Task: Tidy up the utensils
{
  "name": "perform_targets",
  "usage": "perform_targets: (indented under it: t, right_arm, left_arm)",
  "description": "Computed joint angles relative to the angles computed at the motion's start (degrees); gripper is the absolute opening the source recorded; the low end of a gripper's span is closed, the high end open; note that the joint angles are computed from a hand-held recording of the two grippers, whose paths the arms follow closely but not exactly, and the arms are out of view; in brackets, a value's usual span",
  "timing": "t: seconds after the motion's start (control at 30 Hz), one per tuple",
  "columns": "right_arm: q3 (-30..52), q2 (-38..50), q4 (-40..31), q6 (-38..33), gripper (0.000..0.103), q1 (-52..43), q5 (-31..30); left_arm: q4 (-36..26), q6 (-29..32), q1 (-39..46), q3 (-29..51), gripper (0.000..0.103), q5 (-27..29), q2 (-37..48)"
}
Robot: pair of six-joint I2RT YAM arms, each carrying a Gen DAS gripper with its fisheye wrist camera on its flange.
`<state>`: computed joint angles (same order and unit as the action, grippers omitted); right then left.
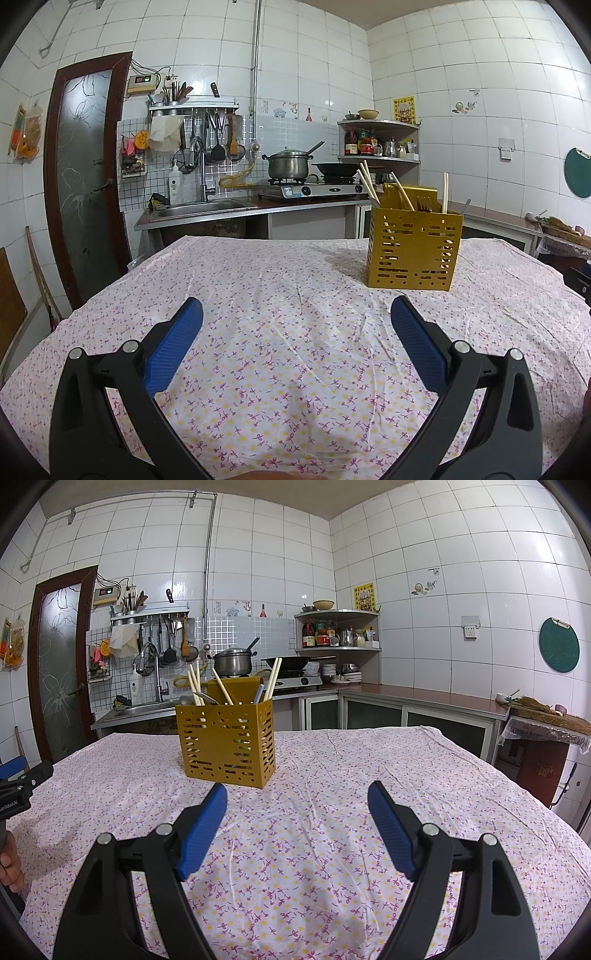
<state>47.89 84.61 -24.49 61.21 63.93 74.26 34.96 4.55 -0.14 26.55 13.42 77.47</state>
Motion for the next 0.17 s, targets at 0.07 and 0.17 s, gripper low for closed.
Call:
perform_targets:
  t: [0.07,0.17]
  right_arm:
    - [0.0,0.0,0.0,0.0,0.077,0.0,0.0]
    - [0.0,0.0,-0.1,0.1,0.077,0.0,0.0]
  left_arm:
    - [-0.2,0.0,-0.2,0.1,0.098,-0.2,0.0]
    - [0.0,-0.1,-0.2,0.0,0.098,-0.2,0.0]
